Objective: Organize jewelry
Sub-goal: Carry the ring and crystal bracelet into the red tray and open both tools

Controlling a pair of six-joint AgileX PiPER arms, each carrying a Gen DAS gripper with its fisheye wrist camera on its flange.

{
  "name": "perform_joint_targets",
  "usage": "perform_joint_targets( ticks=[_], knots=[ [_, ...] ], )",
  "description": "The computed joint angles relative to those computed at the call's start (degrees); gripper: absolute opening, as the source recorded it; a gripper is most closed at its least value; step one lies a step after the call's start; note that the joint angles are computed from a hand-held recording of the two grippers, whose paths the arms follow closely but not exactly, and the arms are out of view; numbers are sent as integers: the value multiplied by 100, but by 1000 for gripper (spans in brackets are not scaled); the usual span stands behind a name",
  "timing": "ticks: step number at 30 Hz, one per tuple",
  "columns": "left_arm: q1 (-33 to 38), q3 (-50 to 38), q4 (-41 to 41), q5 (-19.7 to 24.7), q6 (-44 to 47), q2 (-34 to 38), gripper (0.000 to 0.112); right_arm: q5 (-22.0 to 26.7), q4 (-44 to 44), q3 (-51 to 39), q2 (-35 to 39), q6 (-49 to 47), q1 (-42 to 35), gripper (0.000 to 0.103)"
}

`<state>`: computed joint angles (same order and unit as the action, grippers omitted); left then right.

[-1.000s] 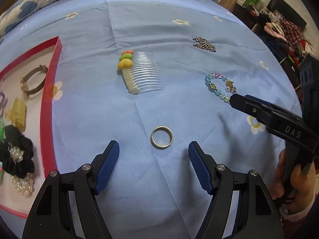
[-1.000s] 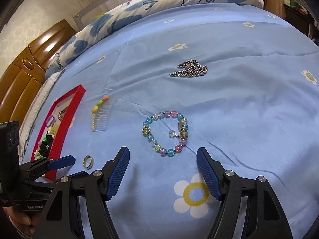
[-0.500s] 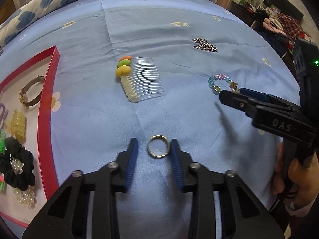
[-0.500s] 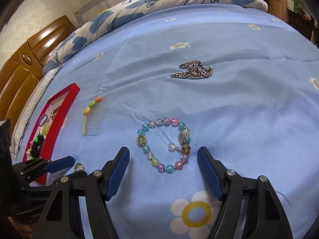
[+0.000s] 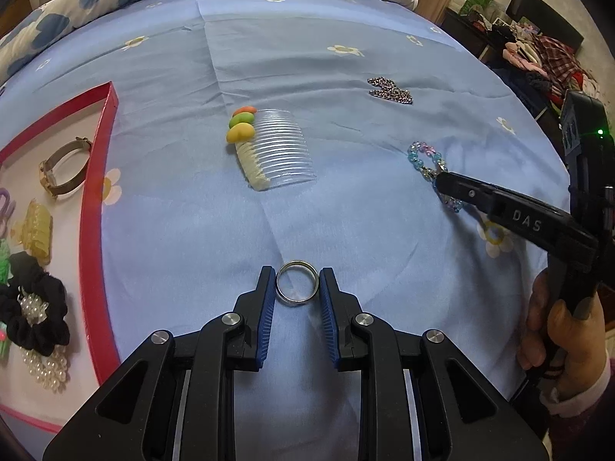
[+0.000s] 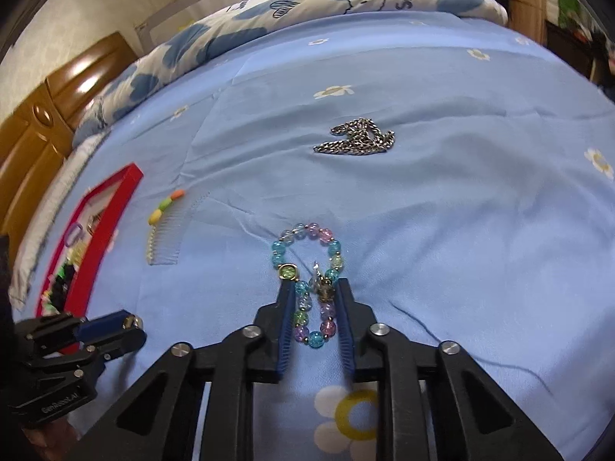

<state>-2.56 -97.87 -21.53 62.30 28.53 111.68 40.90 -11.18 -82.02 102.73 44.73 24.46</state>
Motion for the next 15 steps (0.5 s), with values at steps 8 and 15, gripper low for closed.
perform_joint_targets(
  ticks=[8,15],
  knots=[
    [128,112,29,60,14,-216,21,-327,454,289,-314,-50,52,9],
    [280,149,-24,102,69,-393,21,-330,311,222,-489,215,296,9]
  ],
)
